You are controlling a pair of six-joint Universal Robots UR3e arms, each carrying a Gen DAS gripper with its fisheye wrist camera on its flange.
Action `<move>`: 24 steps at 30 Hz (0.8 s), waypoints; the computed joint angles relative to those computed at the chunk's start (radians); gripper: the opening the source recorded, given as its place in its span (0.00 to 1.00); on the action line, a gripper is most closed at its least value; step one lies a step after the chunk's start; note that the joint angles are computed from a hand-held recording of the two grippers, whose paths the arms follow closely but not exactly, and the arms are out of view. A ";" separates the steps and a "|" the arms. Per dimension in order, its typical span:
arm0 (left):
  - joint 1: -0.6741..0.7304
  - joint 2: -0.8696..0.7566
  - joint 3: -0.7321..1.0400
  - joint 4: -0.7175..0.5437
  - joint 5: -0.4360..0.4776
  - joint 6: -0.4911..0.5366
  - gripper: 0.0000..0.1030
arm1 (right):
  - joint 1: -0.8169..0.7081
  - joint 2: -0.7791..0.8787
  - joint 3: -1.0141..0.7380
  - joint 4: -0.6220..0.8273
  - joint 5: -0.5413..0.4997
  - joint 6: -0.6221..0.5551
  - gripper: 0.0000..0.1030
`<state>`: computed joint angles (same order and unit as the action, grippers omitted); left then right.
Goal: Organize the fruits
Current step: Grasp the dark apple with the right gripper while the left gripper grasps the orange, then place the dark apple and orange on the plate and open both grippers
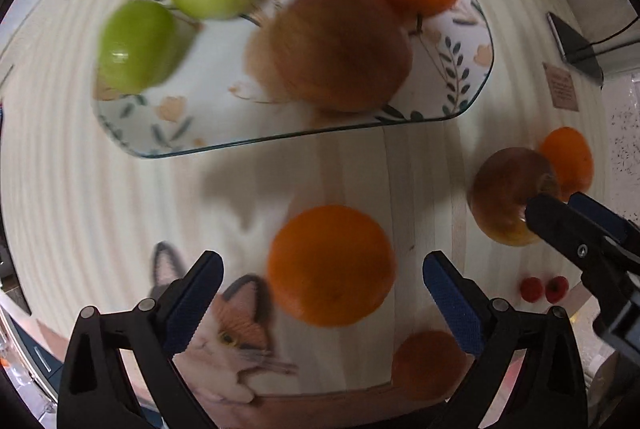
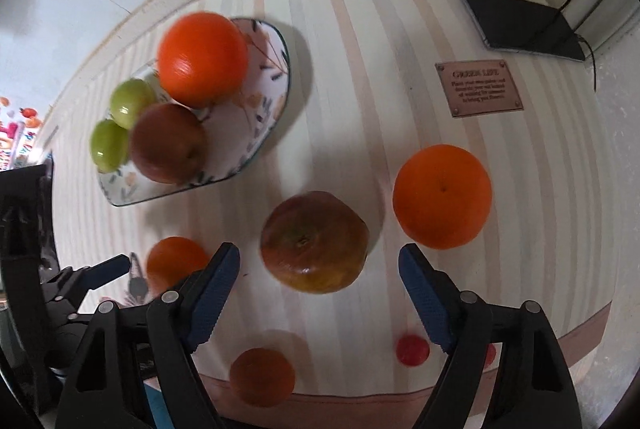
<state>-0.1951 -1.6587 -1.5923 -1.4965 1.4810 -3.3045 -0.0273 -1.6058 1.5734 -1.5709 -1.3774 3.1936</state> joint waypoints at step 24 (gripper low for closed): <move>0.217 0.323 -0.288 -0.023 0.036 0.083 0.61 | 0.112 0.130 0.026 -0.043 0.106 0.017 0.77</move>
